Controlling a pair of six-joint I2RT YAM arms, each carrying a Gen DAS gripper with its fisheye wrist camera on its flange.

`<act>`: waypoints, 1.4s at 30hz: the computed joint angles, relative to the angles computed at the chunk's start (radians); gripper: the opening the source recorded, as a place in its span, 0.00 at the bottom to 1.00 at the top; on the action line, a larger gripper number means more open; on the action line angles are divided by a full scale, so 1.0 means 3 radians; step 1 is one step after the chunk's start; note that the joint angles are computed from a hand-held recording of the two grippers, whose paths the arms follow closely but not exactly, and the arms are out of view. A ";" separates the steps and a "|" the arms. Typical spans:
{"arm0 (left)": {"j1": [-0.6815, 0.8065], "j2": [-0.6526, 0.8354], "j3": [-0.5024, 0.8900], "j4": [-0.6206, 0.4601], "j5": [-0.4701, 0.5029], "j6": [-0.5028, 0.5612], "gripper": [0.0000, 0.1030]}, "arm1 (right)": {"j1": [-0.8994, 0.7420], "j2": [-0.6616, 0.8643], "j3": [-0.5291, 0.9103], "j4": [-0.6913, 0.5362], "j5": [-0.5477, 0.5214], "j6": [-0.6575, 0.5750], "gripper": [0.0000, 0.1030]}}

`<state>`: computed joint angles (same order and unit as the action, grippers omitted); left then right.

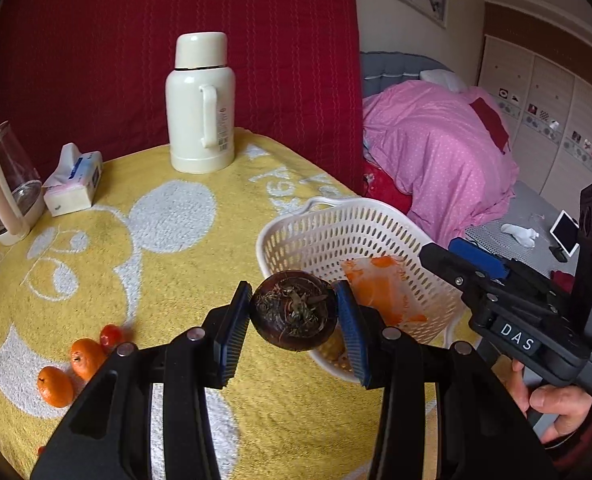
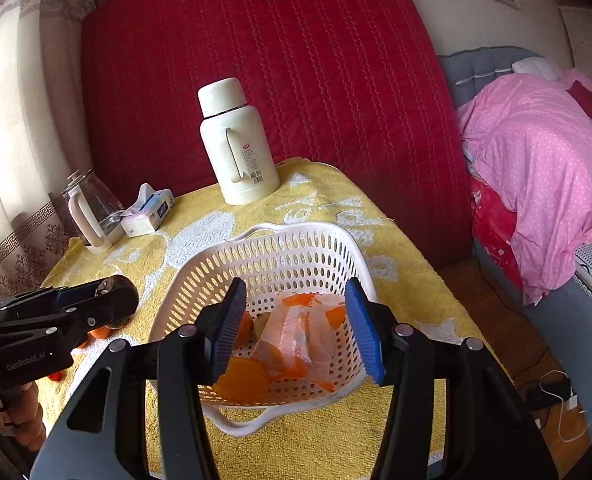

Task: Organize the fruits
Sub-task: 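Carry the mangosteen over the basket and open the left tool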

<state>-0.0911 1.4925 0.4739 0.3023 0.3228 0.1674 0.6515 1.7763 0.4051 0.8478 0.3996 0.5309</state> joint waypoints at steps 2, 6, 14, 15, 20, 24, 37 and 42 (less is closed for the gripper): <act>-0.0093 0.0083 0.0035 0.0039 -0.0019 -0.0024 0.42 | -0.0016 0.0001 -0.0006 0.0007 -0.0021 0.0003 0.51; -0.0209 0.0224 0.0105 0.0058 -0.0034 -0.0068 0.42 | -0.0028 -0.0013 -0.0020 0.0020 -0.0033 0.0005 0.51; -0.0185 0.0182 0.0031 0.0189 -0.0142 -0.0137 0.70 | -0.0023 0.0012 -0.0010 0.0038 -0.0022 0.0058 0.62; -0.0170 0.0173 0.0023 0.0213 -0.0189 -0.0148 0.77 | -0.0016 0.0016 -0.0002 0.0030 -0.0017 0.0063 0.62; -0.0125 0.0141 -0.0054 0.0378 -0.0436 -0.0138 0.88 | 0.0029 0.0025 0.0032 0.0009 -0.0002 0.0076 0.62; -0.0045 0.0107 -0.0088 0.0413 -0.0468 -0.0130 0.89 | 0.0086 0.0028 0.0074 -0.0032 0.0026 0.0089 0.62; 0.0230 -0.0029 -0.0191 0.0418 -0.0386 -0.0082 0.91 | 0.0311 0.0024 0.0241 -0.0216 0.0138 0.0127 0.62; 0.0402 -0.0058 -0.0210 0.0406 -0.0296 -0.0058 0.91 | 0.0426 0.0049 0.0373 -0.0325 0.0178 0.0103 0.62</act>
<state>0.0295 1.4752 0.4110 0.4242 0.2339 0.1500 0.7792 1.7911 0.5170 0.7503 0.4529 0.5617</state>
